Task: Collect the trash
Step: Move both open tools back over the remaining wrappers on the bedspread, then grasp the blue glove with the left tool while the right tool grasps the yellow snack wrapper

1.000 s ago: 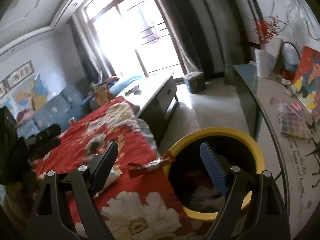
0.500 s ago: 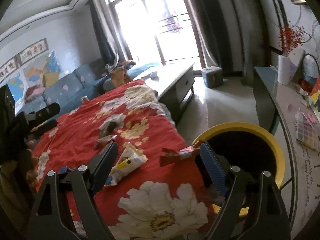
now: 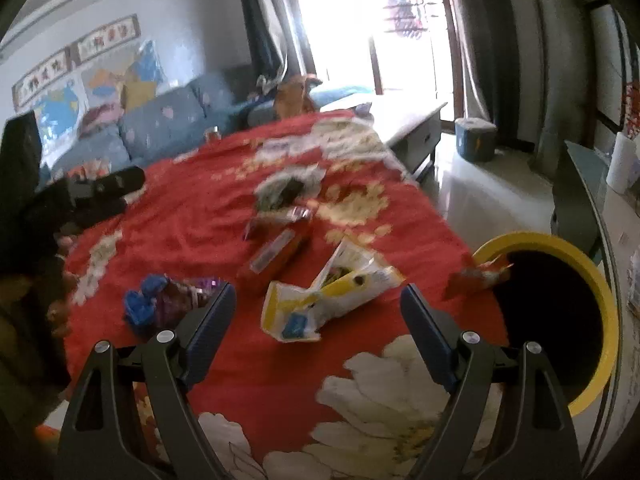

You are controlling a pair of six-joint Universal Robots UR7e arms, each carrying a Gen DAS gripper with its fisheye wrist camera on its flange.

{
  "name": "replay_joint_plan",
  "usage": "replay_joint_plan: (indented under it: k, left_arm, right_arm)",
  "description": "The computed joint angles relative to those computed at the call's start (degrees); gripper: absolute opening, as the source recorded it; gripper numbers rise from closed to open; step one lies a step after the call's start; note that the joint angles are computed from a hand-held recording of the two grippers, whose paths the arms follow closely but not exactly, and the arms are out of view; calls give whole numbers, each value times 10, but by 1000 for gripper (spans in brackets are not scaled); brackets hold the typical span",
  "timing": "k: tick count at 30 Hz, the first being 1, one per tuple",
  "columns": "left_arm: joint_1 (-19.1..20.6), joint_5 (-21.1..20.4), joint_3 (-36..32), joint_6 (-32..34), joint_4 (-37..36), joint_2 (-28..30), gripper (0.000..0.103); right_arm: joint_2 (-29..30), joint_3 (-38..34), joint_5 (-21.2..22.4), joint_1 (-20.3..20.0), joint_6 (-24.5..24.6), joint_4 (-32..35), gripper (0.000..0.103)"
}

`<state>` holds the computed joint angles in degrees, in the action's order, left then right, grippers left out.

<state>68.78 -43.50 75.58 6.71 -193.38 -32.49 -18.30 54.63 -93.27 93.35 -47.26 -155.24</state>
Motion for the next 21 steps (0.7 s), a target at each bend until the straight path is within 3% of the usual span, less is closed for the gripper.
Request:
replay_joint_plan:
  k: [12,17,21]
  left_arm:
    - [33,-36,67,-104,64,-32,92]
    - [40,-44,102,-144,63,-45,92]
    - [44,-46,124,-176,71,-53,76]
  right_arm:
    - [70,-88,-65,10,34,45,81]
    - [95,-134,-68,10,61,80,81]
    - [107,-150,-67,10,71,81,79]
